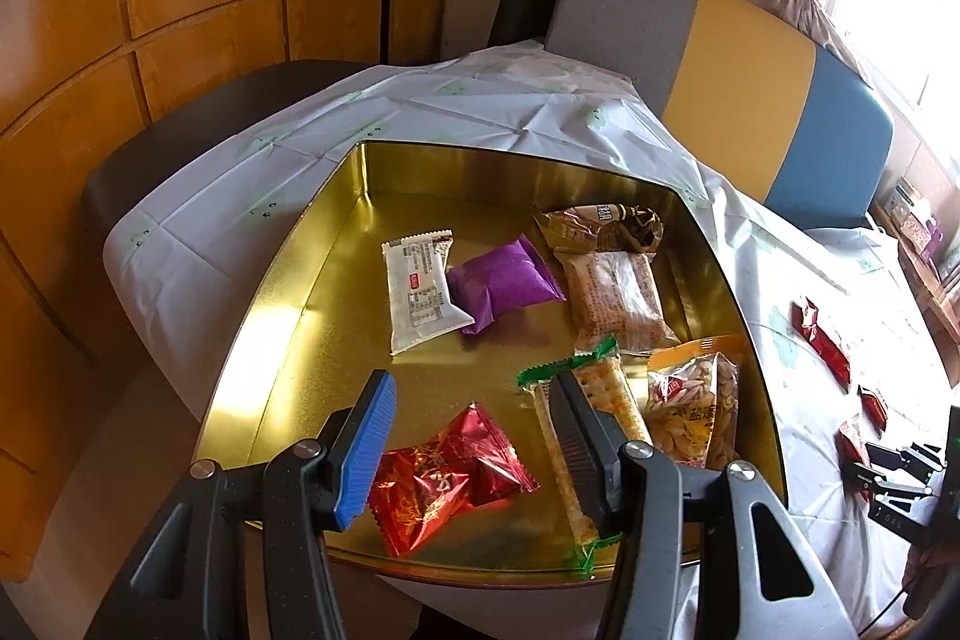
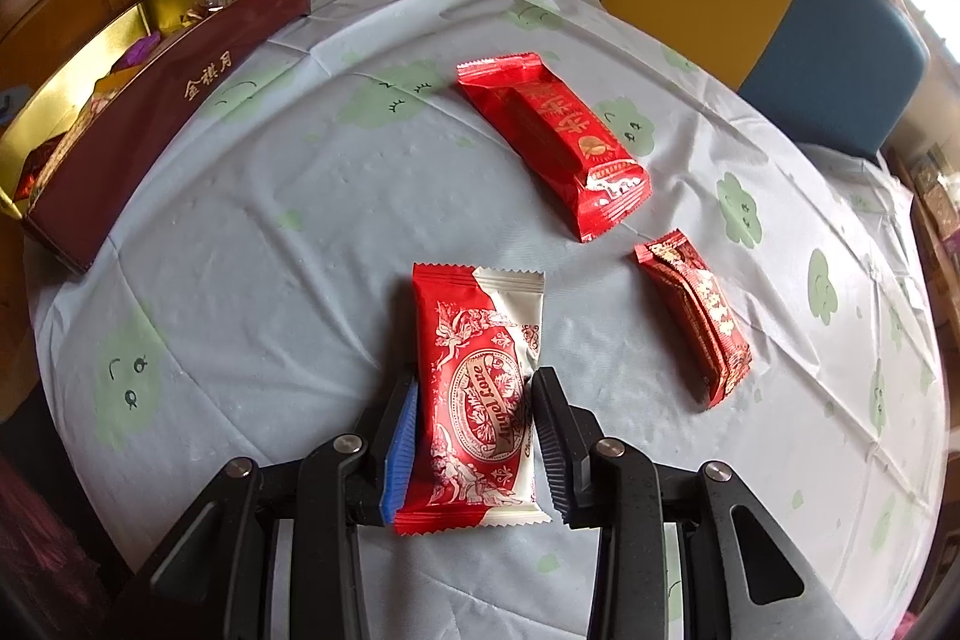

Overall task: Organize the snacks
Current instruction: 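Carry the red-white packet into the gold tray and open the right gripper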

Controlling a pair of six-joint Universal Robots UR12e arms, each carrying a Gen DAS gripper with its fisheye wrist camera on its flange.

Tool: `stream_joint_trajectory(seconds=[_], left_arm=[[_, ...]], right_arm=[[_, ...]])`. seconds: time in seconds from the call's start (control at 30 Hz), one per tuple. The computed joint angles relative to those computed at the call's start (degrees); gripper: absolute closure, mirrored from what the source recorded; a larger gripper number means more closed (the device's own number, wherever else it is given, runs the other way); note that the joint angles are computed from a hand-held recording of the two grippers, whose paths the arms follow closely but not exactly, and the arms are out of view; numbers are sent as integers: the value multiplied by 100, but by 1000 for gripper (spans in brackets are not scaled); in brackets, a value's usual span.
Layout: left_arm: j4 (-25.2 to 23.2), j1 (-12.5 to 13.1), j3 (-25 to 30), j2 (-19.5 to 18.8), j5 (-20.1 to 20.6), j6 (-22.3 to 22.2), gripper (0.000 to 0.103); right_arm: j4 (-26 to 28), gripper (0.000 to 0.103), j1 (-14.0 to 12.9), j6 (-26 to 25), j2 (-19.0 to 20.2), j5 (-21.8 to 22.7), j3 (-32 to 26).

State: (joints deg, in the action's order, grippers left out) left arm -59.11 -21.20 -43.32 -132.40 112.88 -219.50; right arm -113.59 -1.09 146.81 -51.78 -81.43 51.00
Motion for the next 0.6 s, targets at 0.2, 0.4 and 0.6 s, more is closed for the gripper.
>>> stream_joint_trajectory(seconds=[0.2, 0.4, 0.6], left_arm=[[98, 25, -177, 104, 39, -104, 49], [280, 79, -454, 269, 175, -360, 49], [375, 146, -767, 478, 422, -650, 49]], right_arm=[[355, 73, 42, 443, 155, 105, -456], [466, 73, 138, 539, 181, 1179, -815], [1097, 73, 391, 431, 420, 2374, -1450]])
